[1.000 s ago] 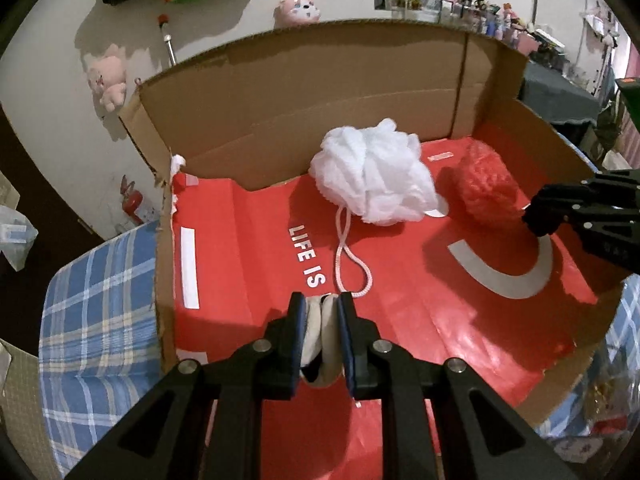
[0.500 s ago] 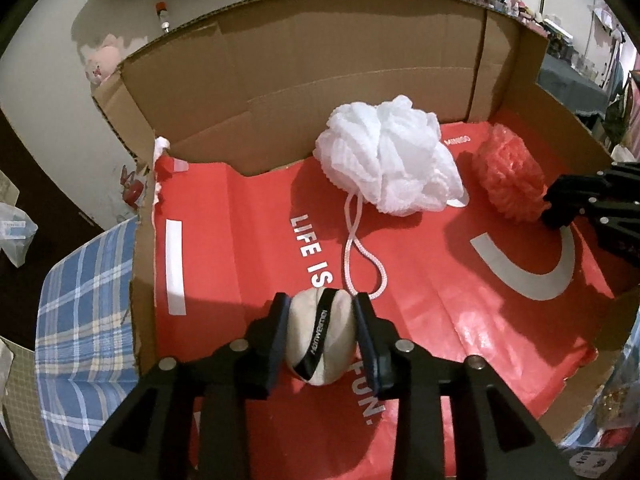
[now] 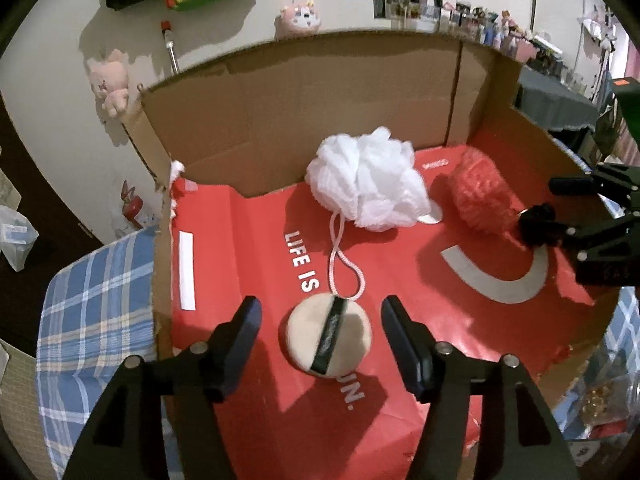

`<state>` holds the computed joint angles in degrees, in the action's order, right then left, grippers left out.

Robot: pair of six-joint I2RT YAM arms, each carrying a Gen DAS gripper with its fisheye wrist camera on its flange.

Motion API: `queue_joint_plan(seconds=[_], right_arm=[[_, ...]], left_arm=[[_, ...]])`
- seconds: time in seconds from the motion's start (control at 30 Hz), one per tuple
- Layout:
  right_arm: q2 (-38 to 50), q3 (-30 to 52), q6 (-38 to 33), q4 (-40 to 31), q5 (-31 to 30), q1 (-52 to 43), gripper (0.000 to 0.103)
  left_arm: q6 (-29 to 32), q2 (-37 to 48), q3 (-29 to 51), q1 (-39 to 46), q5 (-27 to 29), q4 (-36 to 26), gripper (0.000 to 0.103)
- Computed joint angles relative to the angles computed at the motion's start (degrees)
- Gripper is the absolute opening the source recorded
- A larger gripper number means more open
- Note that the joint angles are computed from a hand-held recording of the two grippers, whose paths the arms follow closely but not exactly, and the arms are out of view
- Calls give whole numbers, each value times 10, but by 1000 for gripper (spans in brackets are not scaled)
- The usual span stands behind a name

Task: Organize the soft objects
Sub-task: 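Lift both tools out of the box toward the remaining items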

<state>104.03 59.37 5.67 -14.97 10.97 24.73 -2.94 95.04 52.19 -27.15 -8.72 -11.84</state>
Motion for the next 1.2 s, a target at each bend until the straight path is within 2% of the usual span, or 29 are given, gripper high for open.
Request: queue_joint_plan(seconds=[0.2, 0.3, 0.33, 0.47, 0.6, 0.7, 0.73, 0.8, 0.9, 0.97, 1.0, 1.03, 1.07, 1.1, 1.13, 1.17, 1.2], right_arm=[[-63, -37, 18, -2, 10, 16, 73], [-121, -65, 33, -8, 10, 26, 73], [-149, -79, 39, -12, 16, 32, 73], [-251, -124, 58, -30, 45, 67, 74], [-368, -170, 80, -56, 77, 116, 80], [-453, -193, 109, -89, 144, 193, 81], [-484, -199, 131, -109, 176, 229, 85], [-531, -208, 164, -140, 228, 294, 90], [-571, -213, 227, -195, 325, 402, 91], [-582, -213, 308, -254, 408, 498, 91], [-579, -212, 352, -284, 442, 538, 92], [-568, -208, 431, -338, 486, 596, 93], [-549, -201, 506, -389, 517, 641, 93], [-517, -190, 609, -461, 547, 692, 94], [-485, -180, 700, -522, 564, 730, 95], [-446, -170, 809, -591, 575, 769, 96], [-414, -165, 895, -643, 578, 799, 97]], left_arm=[[-13, -92, -56, -9, 5, 15, 83], [-26, -147, -85, -24, -2, 19, 87], [-34, -177, -99, -31, -8, 17, 91], [-60, -275, -131, -67, -47, -3, 95], [-89, -377, -157, -106, -77, -38, 100], [-114, -455, -174, -169, -138, -74, 103], [-120, -475, -178, -190, -155, -84, 103], [-145, -515, -184, -251, -213, -116, 103], [-205, -561, -194, -369, -334, -165, 103], [-268, -571, -194, -462, -421, -215, 103], [-321, -571, -193, -517, -473, -253, 103], [-373, -564, -189, -564, -512, -291, 103], [-459, -542, -181, -623, -557, -351, 103], [-545, -516, -171, -666, -584, -410, 103], [-629, -489, -161, -701, -602, -466, 103], [-754, -447, -150, -749, -618, -545, 103], [-841, -412, -142, -777, -624, -598, 103]])
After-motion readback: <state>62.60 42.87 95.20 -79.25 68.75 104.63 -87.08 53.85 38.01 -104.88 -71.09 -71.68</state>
